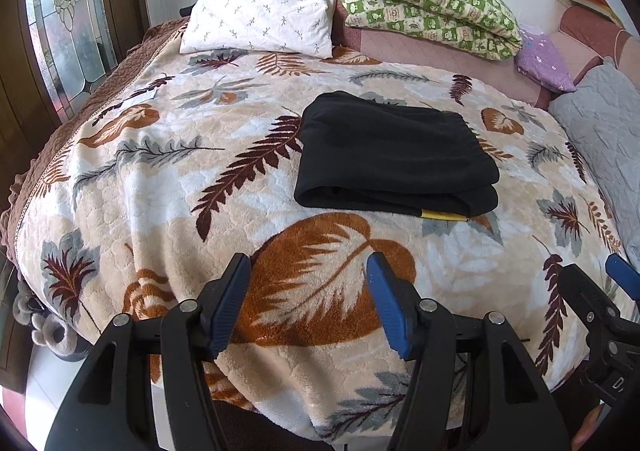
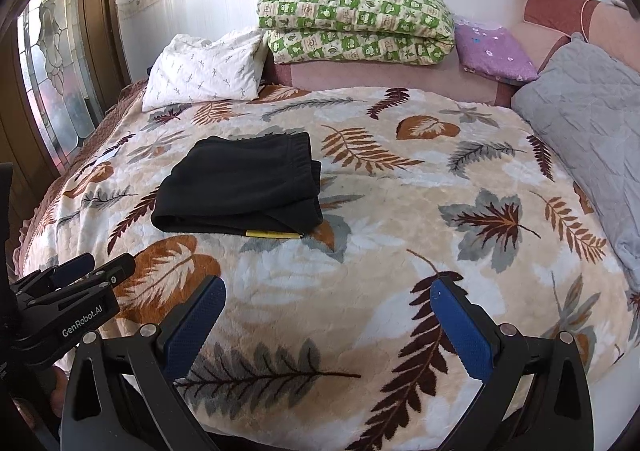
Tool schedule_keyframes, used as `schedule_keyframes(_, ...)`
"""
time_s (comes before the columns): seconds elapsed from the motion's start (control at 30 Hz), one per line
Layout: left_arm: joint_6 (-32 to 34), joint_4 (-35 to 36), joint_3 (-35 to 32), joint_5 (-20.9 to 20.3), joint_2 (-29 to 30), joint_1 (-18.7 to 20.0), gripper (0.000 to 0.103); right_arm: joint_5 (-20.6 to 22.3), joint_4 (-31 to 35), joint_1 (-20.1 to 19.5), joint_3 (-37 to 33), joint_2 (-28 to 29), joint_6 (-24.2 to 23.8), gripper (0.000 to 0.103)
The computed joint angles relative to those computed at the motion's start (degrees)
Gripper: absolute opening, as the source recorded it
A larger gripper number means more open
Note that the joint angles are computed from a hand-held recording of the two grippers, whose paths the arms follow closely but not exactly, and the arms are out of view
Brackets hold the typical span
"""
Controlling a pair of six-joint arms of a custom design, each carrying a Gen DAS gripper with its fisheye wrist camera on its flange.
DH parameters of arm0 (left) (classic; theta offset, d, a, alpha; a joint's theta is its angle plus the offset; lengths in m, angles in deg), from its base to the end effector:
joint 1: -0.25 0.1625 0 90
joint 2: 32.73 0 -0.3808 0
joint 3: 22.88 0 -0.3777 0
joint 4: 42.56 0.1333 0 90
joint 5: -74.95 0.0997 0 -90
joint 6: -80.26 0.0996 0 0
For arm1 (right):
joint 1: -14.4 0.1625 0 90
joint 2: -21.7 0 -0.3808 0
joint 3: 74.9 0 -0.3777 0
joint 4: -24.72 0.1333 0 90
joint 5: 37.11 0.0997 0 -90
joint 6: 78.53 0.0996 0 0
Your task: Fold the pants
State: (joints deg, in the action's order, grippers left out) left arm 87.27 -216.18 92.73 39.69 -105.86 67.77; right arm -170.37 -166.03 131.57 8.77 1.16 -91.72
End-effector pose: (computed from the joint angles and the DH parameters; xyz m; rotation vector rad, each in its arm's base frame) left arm 0.0064 -0.5459 0.2941 0.1412 2.1536 -0.9355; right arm 0.3549 -0.5491 -0.0374 0.5072 -2.2900 0.8980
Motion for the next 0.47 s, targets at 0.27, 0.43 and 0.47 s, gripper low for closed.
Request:
schedule_keyframes(0.27, 6.11, -7.41, 0.37, 0.82, 1.63, -0.5, 0.06, 0.05, 0.1, -0.07, -0.05, 0.05, 0.06, 0.103)
schedule_keyframes(0.43, 5.35, -6.47, 0.48, 0.49, 1.31, -0.61, 0.06, -0.05, 0.13, 0.01, -0.14, 0.11, 0.1, 0.103)
schedule_keyframes(0.47, 5.02, -6.06, 0.5, 0.63, 1.25, -0.67, 0.06, -0.07, 0.08, 0.02, -0.18, 0.14, 0.05, 0.103)
